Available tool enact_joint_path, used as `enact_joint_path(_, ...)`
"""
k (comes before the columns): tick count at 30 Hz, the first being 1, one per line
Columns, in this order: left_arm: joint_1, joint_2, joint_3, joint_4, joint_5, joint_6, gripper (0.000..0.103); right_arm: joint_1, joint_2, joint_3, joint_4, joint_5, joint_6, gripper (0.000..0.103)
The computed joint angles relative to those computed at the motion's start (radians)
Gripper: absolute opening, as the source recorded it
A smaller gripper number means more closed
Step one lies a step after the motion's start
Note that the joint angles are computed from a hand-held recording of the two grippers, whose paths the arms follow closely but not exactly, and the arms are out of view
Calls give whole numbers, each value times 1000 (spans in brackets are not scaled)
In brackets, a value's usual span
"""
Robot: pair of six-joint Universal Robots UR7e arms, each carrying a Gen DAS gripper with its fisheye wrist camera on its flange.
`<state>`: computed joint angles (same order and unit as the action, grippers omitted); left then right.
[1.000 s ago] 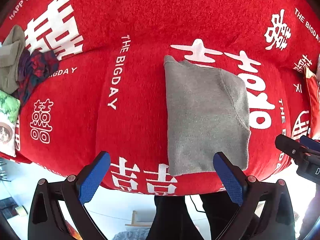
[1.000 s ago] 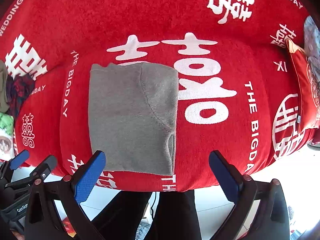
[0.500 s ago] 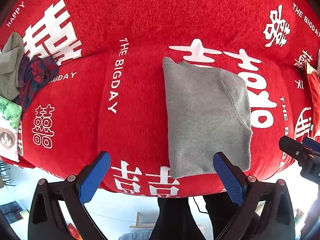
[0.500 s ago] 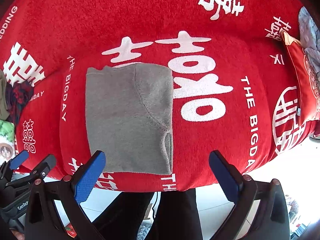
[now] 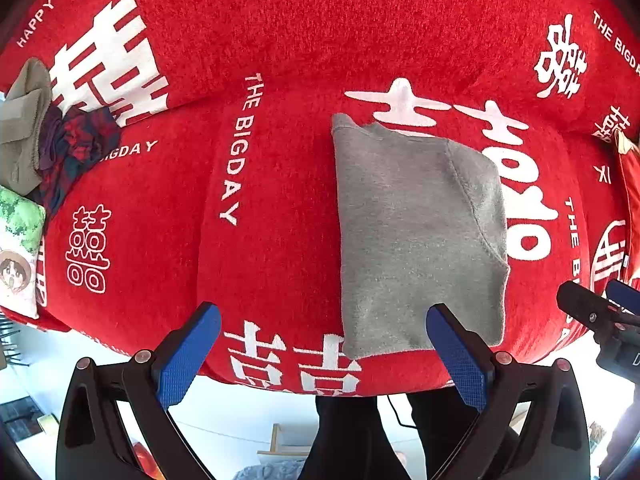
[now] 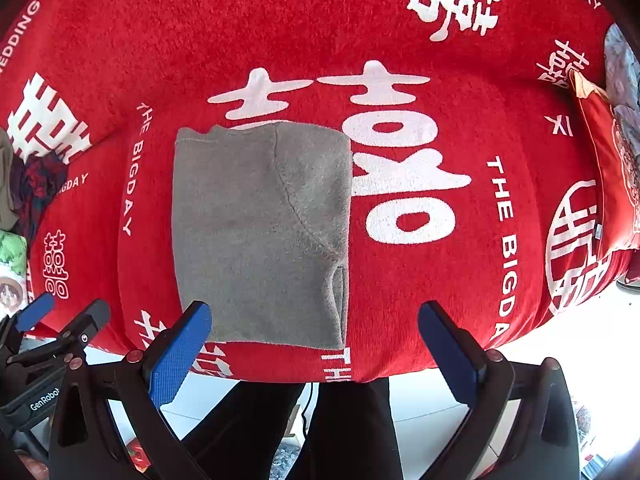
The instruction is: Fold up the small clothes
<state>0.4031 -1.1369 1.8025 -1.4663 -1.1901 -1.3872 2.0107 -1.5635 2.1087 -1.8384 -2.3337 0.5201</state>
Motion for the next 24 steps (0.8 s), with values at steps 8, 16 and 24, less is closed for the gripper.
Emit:
enact_joint_path(8, 1, 0, -1, -1, 0, 1, 103, 1, 3, -1, -1, -1, -3, 103)
enact_joint_path(16, 3, 1, -5, 4, 1, 2, 103, 2, 6, -2, 0, -1, -5, 103)
enact_joint_path(24, 3, 2, -6, 4, 1, 0, 103, 2, 10, -5, 1, -4, -10, 103)
